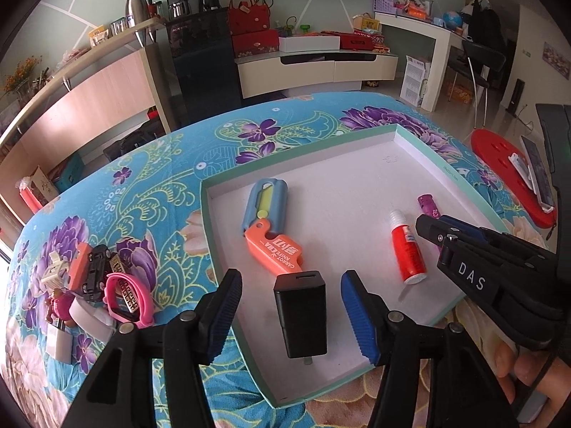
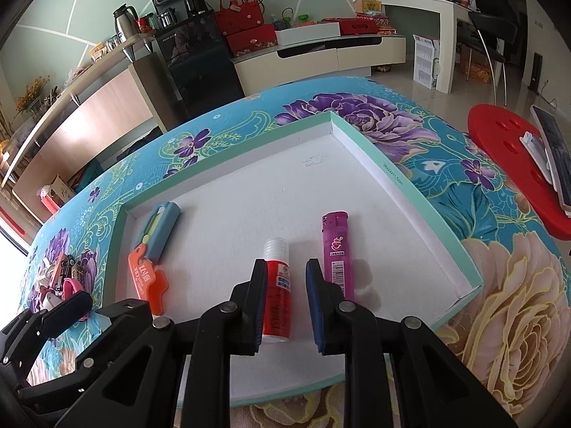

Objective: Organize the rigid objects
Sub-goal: 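Carry both items into the tray and open both tools to release, then move both open tools back over the remaining items on the bed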

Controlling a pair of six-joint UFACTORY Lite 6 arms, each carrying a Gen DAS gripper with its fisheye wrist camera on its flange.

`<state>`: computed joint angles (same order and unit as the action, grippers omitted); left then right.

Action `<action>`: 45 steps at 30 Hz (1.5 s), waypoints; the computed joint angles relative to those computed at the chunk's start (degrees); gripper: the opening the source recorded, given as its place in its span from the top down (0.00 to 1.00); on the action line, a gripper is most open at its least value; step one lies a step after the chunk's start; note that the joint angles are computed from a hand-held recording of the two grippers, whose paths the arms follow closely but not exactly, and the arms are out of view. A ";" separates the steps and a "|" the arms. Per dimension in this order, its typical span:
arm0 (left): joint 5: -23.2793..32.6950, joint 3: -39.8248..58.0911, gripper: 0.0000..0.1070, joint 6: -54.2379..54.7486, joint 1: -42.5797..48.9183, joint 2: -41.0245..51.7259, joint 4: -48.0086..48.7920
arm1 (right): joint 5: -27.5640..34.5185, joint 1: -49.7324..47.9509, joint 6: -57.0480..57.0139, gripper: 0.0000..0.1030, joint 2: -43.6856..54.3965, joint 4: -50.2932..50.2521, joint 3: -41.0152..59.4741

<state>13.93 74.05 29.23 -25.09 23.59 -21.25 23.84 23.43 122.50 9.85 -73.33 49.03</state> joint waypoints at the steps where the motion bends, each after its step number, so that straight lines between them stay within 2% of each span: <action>1: -0.04 -0.08 0.42 0.71 0.48 -0.45 -0.88 | 0.09 0.11 0.01 0.78 -0.04 -0.13 0.07; 3: -0.47 -0.57 0.40 1.73 1.62 -1.44 -2.34 | 0.65 0.54 -0.12 0.78 -0.01 -0.21 0.42; 5: -1.13 -0.73 0.38 0.99 2.74 -1.94 -2.32 | 1.01 0.84 -0.60 0.65 0.27 0.02 0.91; 7: -1.88 -0.67 0.37 -1.47 3.85 -1.88 -0.66 | 1.08 1.08 -0.94 0.59 0.70 0.10 1.41; 10: -2.31 -0.04 0.37 -5.44 5.70 -0.89 2.35 | 1.04 1.39 -2.09 0.53 1.62 0.82 2.38; 12: -2.10 0.65 0.36 -8.93 7.00 0.11 5.06 | 0.80 1.64 -2.69 0.45 2.45 1.05 3.26; 13: -2.02 0.92 0.35 -10.59 7.60 0.59 6.32 | 0.69 1.87 -2.93 0.40 2.88 1.05 3.75; 17: -2.55 1.19 0.27 -16.27 9.72 1.73 11.04 | 0.67 3.12 -4.67 0.32 4.80 1.46 6.36; 19: -2.83 1.29 0.26 -18.37 10.73 2.18 12.75 | 0.56 3.69 -4.83 0.29 5.52 1.17 7.42; 22: -3.02 1.51 0.17 -19.40 12.30 2.72 13.07 | 0.87 4.53 -5.41 0.26 6.47 1.47 8.93; 25: -3.37 1.53 0.15 -19.99 13.70 2.86 13.23 | 0.79 5.18 -5.98 0.22 7.61 1.63 10.54; 28: -3.57 1.65 0.08 -20.88 14.98 2.94 13.94 | 0.84 5.83 -7.12 0.22 9.04 2.39 12.45; 33: -4.34 1.71 0.04 -22.35 17.37 2.98 14.79 | 1.69 7.60 -8.55 0.19 11.19 2.96 15.97; 35: -4.79 1.74 0.04 -23.04 18.37 3.06 15.19 | 2.00 8.44 -9.17 0.09 12.31 3.17 17.83; 42: -5.52 2.19 0.04 -23.67 22.87 3.40 15.42 | 3.62 11.87 -14.00 0.09 17.98 4.65 26.40; 45: -5.60 2.54 0.04 -19.76 25.21 3.46 11.35 | 4.18 13.18 -15.22 0.09 20.16 4.53 29.80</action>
